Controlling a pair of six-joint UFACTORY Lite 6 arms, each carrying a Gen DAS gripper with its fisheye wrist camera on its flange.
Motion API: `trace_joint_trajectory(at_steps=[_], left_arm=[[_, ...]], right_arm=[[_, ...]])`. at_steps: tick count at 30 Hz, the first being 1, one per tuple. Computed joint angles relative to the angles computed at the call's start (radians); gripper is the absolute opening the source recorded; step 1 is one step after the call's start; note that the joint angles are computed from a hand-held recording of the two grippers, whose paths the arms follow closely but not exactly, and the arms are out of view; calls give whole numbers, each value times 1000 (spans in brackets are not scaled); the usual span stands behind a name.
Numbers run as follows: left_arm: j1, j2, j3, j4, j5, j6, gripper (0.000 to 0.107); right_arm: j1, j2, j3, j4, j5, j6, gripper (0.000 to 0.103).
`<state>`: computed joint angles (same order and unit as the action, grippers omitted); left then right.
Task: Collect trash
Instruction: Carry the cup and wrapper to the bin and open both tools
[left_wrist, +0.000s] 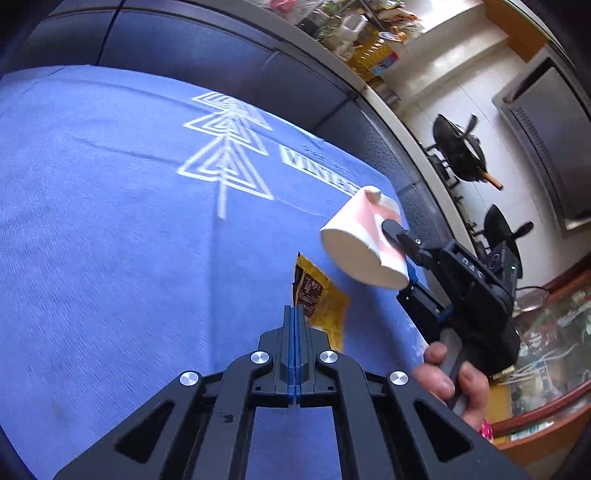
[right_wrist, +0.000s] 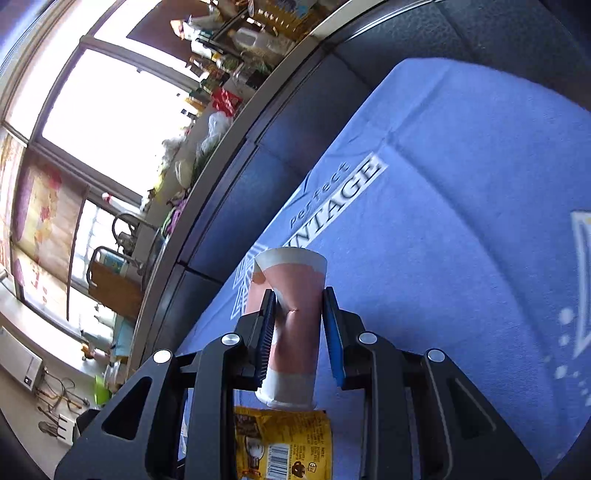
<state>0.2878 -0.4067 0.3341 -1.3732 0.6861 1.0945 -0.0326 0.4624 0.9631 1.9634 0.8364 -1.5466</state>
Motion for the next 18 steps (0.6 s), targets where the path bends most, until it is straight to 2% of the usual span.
trace_joint_trajectory(at_steps=[4, 8, 9, 12, 15, 16, 18], left_arm=[[-171, -144, 18, 74, -38, -202, 0], [-480, -101, 133, 100, -207, -364, 0], [-571, -52, 183, 109, -268, -400, 0], [-752, 158, 391, 172, -368, -498, 0], [-878, 407, 665, 336, -408, -674, 0], [-904, 491, 770, 426, -390, -765, 0], [-971, 672, 979, 483, -418, -820, 0]], right_arm=[[-204, -98, -93, -95, 76, -34, 25], [-430, -103, -98, -213, 142, -64, 25], [-484, -84, -81, -238, 158, -66, 25], [-653, 19, 37, -311, 198, -41, 25], [-809, 146, 224, -387, 212, 23, 25], [-856, 193, 299, -414, 214, 49, 25], [-931, 291, 459, -468, 208, 107, 25]])
